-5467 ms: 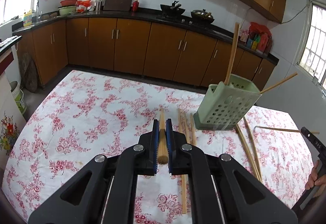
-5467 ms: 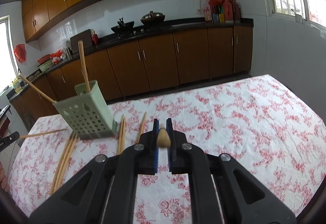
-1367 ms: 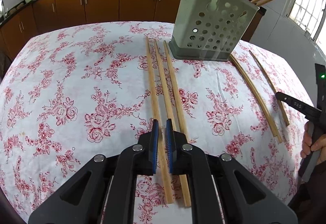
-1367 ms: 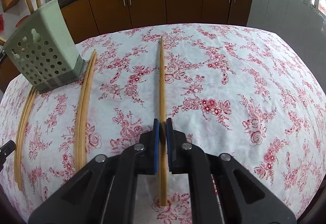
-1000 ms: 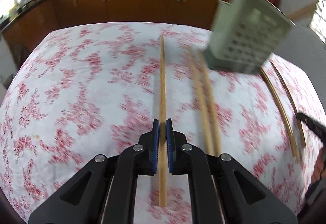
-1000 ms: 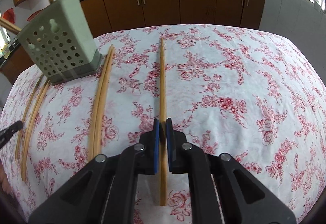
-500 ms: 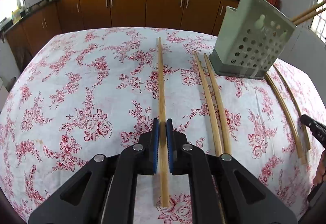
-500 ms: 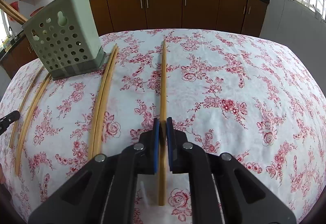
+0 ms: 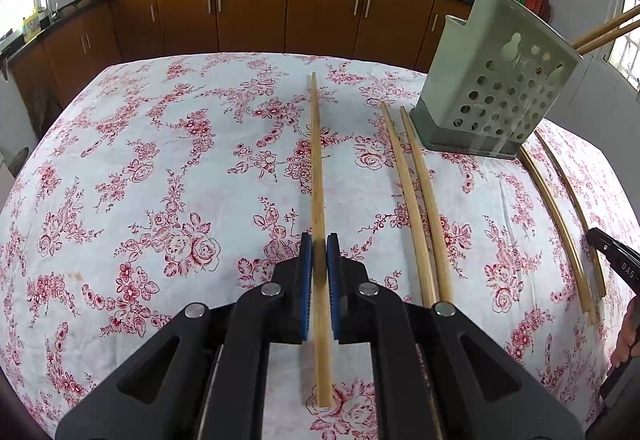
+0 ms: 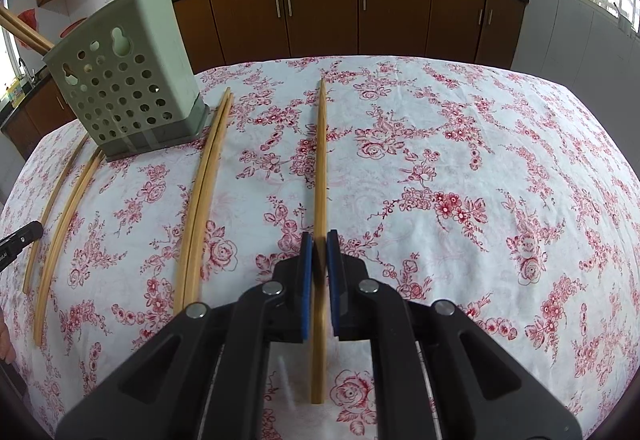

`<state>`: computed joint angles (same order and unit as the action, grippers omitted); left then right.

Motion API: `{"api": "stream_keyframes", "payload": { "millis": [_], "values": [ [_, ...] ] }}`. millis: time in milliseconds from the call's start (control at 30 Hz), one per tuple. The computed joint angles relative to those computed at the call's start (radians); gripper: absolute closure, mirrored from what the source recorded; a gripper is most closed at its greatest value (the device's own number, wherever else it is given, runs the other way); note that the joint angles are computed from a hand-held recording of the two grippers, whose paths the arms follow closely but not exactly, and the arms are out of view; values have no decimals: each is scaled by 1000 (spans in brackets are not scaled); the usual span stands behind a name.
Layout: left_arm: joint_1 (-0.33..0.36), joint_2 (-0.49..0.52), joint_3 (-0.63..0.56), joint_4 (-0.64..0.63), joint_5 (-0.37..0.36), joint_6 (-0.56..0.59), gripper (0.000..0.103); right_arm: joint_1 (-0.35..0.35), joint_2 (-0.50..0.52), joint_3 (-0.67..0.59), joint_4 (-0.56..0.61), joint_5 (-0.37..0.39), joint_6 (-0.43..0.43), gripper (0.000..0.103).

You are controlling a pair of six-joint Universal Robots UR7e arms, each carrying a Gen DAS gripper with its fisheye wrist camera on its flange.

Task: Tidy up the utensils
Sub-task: 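Close both tools firmly on their bamboo chopsticks lying on the cloth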

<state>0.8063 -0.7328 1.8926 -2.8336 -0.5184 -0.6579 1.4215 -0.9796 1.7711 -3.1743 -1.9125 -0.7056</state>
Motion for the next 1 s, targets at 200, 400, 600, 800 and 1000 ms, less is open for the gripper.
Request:
{"api": "stream_keyframes", "payload": {
  "millis": [200, 400, 600, 800, 1000],
  "values": [
    [-1, 1, -3, 9, 2, -3, 94, 0, 1, -1, 1, -1, 1, 94],
    [-1, 1, -1, 8, 2, -5, 94, 1, 3, -3, 1, -2, 1, 94],
    [-1, 1, -2, 5, 0, -4, 94, 2, 5, -3, -1, -4, 0, 94],
    [-10, 1, -2, 43, 11, -24, 94, 0, -4, 16, -24, -7, 1, 92],
    [-27, -13, 30, 51, 6, -46, 94, -9, -29, 47, -24, 9, 8, 92]
  ]
}}
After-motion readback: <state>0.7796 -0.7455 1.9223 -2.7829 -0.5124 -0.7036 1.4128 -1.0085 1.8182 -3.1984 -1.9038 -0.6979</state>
